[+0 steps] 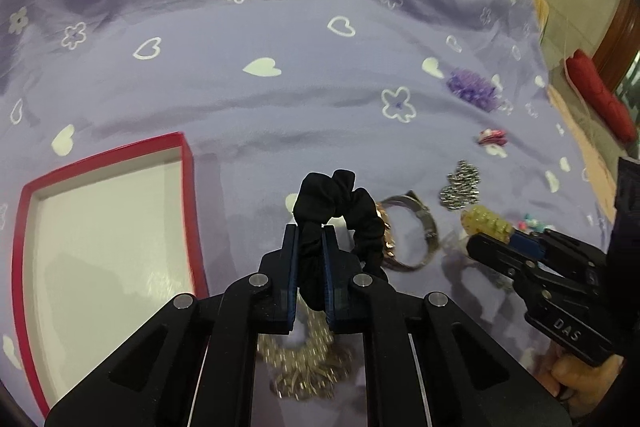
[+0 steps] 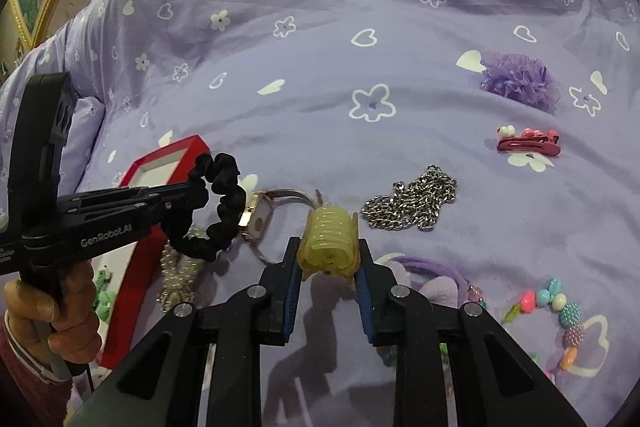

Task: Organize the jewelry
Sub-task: 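Lower the scrunchie and claw clip into the tray and open both tools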

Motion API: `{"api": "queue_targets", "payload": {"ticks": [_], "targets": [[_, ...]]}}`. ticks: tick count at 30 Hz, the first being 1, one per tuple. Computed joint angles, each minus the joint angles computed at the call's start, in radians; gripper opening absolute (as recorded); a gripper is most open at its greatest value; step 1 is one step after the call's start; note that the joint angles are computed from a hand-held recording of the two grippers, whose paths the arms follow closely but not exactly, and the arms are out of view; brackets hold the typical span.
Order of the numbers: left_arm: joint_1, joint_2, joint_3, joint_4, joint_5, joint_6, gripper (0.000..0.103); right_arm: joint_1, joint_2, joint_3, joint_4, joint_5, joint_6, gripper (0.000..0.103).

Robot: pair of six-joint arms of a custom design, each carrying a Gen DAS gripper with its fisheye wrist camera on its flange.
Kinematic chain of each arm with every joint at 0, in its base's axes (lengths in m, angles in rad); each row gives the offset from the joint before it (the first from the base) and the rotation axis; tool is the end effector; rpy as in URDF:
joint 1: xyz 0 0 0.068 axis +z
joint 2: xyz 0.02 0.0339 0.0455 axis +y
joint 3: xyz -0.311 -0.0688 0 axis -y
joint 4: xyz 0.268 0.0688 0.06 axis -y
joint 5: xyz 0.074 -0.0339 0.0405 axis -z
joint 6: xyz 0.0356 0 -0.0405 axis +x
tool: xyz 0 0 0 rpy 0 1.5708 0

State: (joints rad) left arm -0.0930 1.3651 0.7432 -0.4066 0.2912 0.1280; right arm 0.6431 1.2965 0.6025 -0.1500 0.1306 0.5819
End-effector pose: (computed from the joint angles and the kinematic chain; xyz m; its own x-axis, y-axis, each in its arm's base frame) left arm 0.2630 -0.0348 0.2180 -0.8157 0.1989 -0.5433 0.3434 0.9222 -0.1780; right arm 0.2051 0.1479 0.2059 -0.7883 0.0902 -0.6086 -0.1102 0.9525 0.2839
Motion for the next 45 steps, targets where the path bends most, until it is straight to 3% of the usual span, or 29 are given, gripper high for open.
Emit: {"api": "queue_targets", "payload": {"ticks": [8,17,31,45], "targets": [[0.145,-0.173,-0.034,-0.113,0.116,0.051,0.009,0.094,-0.077,0.034,-0.057,0.041,0.037,0.025],[0.440,-0.230,-0.037,-0.245,0.243,0.213,0.009,0.220,-0.014,0.108,-0.031,0.066,0.075,0.025],[0.806,-0.124,0.017,-0.344,0.337,0.440,0.009,0.384,0.186,0.250,0.043,0.056,0.078,0.025],[0.894,0.021,0.048,-0.287,0.315,0.460,0.009,0.435,0.367,0.389,0.047,0.012,0.032,0.025]]}}
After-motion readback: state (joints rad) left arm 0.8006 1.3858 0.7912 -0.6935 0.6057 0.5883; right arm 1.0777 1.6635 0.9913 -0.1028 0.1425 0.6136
